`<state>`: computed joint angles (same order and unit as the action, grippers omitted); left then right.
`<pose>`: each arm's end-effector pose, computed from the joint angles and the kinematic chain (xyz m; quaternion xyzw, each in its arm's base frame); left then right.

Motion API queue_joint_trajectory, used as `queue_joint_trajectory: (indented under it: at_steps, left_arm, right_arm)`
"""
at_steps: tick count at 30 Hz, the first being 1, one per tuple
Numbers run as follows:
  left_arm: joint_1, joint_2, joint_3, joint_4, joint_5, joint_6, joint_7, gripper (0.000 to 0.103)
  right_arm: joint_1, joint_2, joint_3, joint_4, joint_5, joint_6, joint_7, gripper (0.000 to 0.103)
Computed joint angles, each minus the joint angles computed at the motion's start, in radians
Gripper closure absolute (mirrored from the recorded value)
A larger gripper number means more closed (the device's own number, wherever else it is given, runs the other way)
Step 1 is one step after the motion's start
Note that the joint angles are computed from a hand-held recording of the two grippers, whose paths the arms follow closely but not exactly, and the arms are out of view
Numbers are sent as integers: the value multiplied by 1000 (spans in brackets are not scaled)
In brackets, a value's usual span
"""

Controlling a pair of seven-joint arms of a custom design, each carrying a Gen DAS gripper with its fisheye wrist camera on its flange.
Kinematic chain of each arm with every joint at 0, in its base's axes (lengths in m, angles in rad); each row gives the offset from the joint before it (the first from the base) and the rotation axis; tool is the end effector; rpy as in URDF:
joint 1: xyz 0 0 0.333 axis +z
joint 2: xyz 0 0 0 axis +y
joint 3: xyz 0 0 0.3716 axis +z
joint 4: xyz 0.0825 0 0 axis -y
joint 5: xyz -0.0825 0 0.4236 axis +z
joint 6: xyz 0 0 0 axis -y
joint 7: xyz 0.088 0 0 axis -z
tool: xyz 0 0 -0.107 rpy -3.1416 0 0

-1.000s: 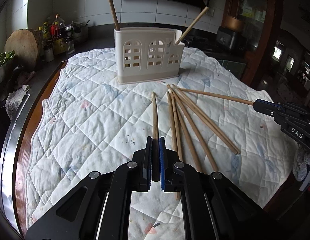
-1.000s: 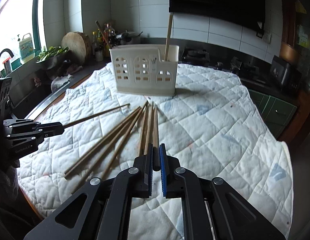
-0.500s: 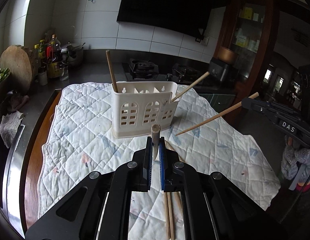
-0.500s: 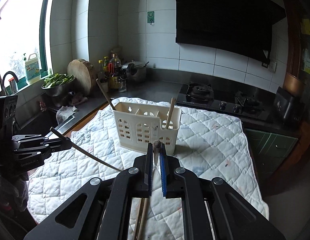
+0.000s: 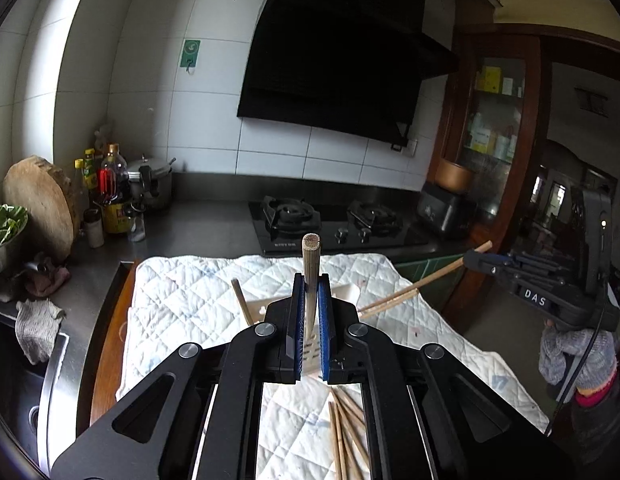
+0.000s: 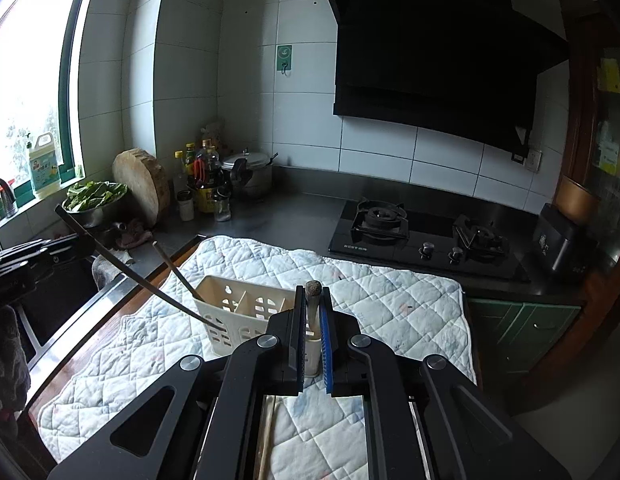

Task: Organize utensils
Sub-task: 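Insert the left gripper's chopstick into the white holder and open while the right does likewise, then move both open grippers back over the remaining chopsticks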

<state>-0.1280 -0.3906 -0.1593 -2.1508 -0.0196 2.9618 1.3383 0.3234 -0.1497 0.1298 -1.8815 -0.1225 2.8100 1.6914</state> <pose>0.4744 -0.1589 0.7498 -0.5641 0.6034 -0.4765 0.3011 0.5282 0.2718 0.7519 -0.7229 0.4613 -0.2932 0.4227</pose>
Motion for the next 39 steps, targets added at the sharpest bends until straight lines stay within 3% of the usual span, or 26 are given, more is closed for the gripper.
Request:
queue_joint_trajectory:
  at_steps: [4,7,16,18,23,25,30,34,39]
  left_arm:
    - [93,33,-62,53,77,-23,-72,98]
    - [128,66,-81,84,136,-51,-120,98]
    - [47,158,2,127,65,-116,-75,97]
    - [55,164,-4,126,76,-123,-82,97]
    - [72,160,-18,120,118,-121,-114,94]
    - [81,149,-27,115,139,-118,-136,83]
    - [85,97,-35,80,165,-110,-158,80]
    - [102,28,-56,16,200,-105,-183,64]
    - [90,-64,-59,-85,195,-98,-185,64]
  right_arm:
    - [-2,47,5,56,-32,-45,12,96]
    - [9,78,-4,89,-13,-76,-10,96]
    - [26,136,-15,138,16,-129,-24,96]
    - [27,141,-17,140,15,-126,-21,96]
    - [28,128,-19,117,3,-91,-12,95]
    - [26,117,-20,107,-7,-78,-4,92]
    - [21,60,-16,52,-8,-46,-6,90]
    - [25,-17,-11,-40,15,0,-26,84]
    - [36,-122,-1,-187,50,66,-54,83]
